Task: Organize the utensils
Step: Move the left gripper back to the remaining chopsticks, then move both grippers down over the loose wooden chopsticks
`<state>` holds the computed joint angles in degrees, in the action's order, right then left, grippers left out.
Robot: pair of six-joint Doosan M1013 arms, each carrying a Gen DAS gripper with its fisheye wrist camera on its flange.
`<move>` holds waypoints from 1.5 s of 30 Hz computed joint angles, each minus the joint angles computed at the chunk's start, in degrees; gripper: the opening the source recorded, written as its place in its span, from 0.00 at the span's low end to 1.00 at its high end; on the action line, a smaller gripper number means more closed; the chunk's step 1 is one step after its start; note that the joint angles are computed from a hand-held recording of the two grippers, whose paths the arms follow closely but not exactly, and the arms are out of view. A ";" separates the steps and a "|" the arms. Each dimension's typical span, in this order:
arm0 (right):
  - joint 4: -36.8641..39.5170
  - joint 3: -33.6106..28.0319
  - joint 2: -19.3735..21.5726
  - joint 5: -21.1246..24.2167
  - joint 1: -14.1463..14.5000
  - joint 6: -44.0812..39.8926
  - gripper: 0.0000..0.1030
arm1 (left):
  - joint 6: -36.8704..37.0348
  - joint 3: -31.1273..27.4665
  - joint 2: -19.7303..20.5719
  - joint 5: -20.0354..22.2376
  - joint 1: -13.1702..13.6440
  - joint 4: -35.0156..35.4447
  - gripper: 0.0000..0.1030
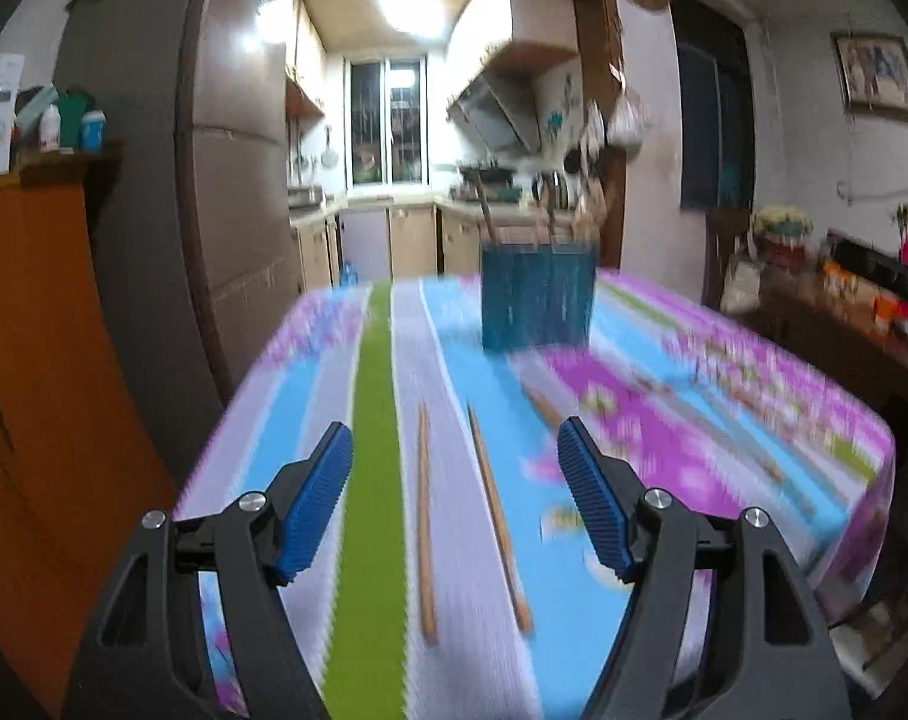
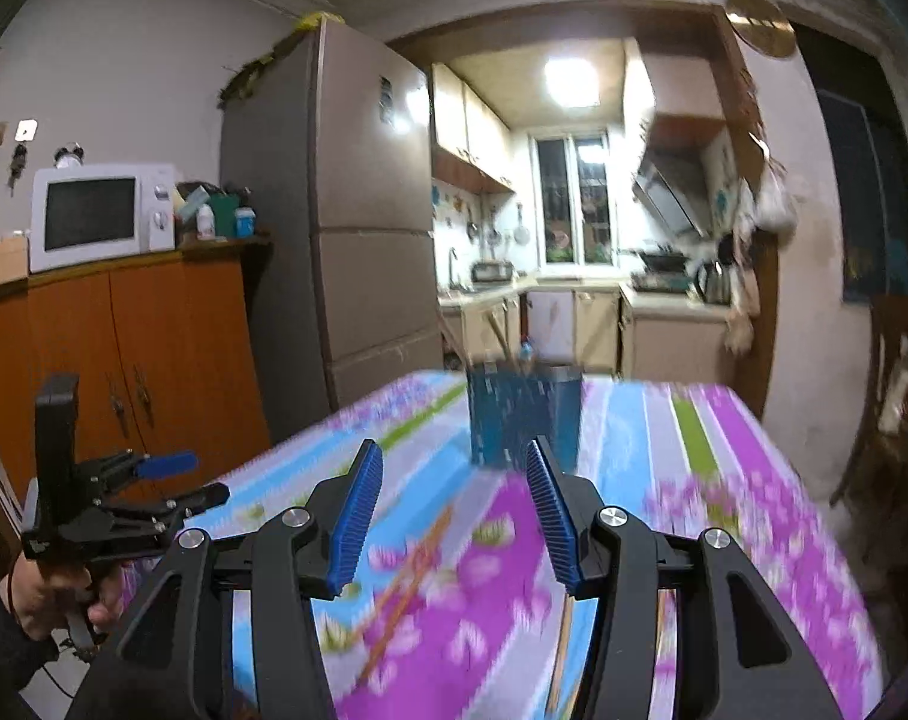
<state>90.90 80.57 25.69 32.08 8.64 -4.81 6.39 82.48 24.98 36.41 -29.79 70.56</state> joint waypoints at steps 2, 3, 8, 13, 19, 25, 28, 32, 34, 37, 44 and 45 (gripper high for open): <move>0.65 2.40 -0.55 -2.28 0.21 -2.40 0.50 | 1.05 0.69 0.65 -0.73 -0.22 -1.46 0.59; 0.04 2.69 -0.46 -2.57 0.26 -1.73 0.50 | 1.05 0.98 1.15 -0.25 -0.48 -1.46 0.58; -8.29 5.00 0.03 -1.17 0.64 7.16 0.44 | 0.31 2.91 1.81 -1.60 -0.75 -3.40 0.52; -13.40 5.63 1.47 0.61 2.60 10.38 0.34 | -1.02 3.88 2.03 -0.29 -1.47 -0.62 0.48; -17.18 5.05 3.05 -1.98 4.82 12.99 0.22 | -2.12 4.84 1.94 -0.75 -1.61 0.61 0.41; -18.56 4.50 3.82 -3.26 5.28 14.28 0.18 | -2.85 4.88 2.18 -1.24 -1.54 1.86 0.36; -18.68 4.58 3.90 -3.92 5.50 14.17 0.17 | -2.97 5.03 2.35 -1.73 -1.55 1.83 0.33; -17.46 4.84 3.84 -4.95 5.73 12.80 0.17 | -3.83 5.20 2.57 -1.94 -1.79 3.01 0.31; -16.95 4.79 3.92 -5.12 5.75 12.53 0.17 | -4.03 5.11 2.69 -1.97 -1.81 3.41 0.30; -15.27 4.96 4.00 -5.63 5.85 11.22 0.17 | -4.60 4.96 2.94 -1.81 -1.90 4.36 0.28; -11.50 5.70 3.87 -7.21 6.20 7.75 0.17 | -8.28 5.49 3.21 -1.22 -2.46 8.28 0.20; -10.95 5.75 3.88 -7.37 6.26 7.18 0.17 | -8.61 5.54 3.20 -1.17 -2.47 8.60 0.20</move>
